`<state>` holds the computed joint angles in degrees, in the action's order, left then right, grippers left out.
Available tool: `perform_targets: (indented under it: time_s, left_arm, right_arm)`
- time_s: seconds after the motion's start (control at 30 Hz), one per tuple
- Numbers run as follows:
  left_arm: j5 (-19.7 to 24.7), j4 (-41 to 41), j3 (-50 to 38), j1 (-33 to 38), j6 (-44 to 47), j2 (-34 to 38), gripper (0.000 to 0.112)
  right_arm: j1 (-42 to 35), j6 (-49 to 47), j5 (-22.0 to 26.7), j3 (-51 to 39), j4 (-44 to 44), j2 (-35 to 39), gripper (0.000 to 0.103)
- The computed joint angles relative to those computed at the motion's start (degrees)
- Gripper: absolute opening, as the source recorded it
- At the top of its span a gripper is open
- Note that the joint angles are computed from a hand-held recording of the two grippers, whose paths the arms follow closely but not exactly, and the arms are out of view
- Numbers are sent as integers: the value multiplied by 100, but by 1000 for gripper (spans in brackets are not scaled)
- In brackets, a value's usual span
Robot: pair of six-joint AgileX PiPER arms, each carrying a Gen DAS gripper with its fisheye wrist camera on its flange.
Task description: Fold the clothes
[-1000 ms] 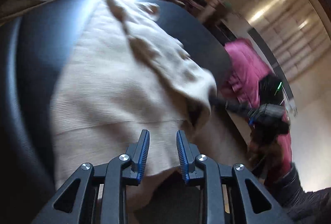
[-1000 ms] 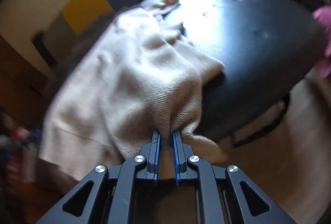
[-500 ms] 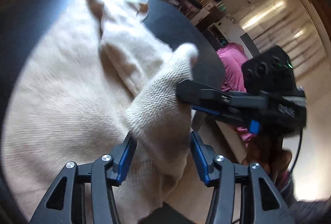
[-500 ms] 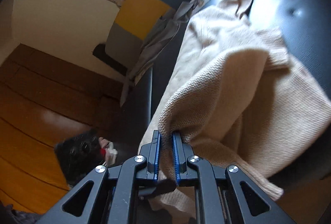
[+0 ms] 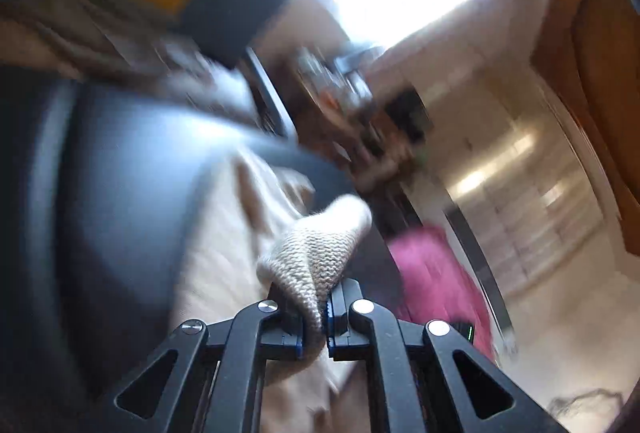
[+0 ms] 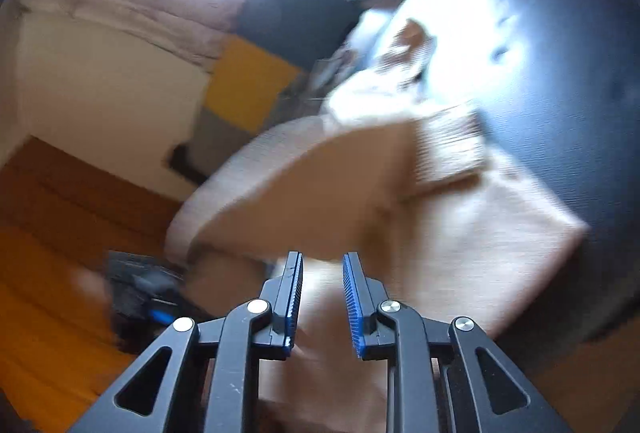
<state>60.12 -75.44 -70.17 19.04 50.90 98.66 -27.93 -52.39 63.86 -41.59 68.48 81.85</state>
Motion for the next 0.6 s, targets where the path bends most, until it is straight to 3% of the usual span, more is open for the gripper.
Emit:
perform_targets:
  time_s: [0.1,0.27,0.37,0.6]
  left_arm:
    - [8,209,95,986,10,-337,6]
    - [257,631,220,2735,24,-390,5]
    - [560,1118,230,3854,104,-239,5]
    - [-76,2092,28,4782,111,387,5]
  right_arm:
    - [549,554,-1024,82,-723,-311,23]
    - [1764,1085,-2175,80,-1368,-250,23]
    - [2244,1011,-2444,18,-1384,136,23]
    - [3528,1800,-2928,-504,-1957,643,23]
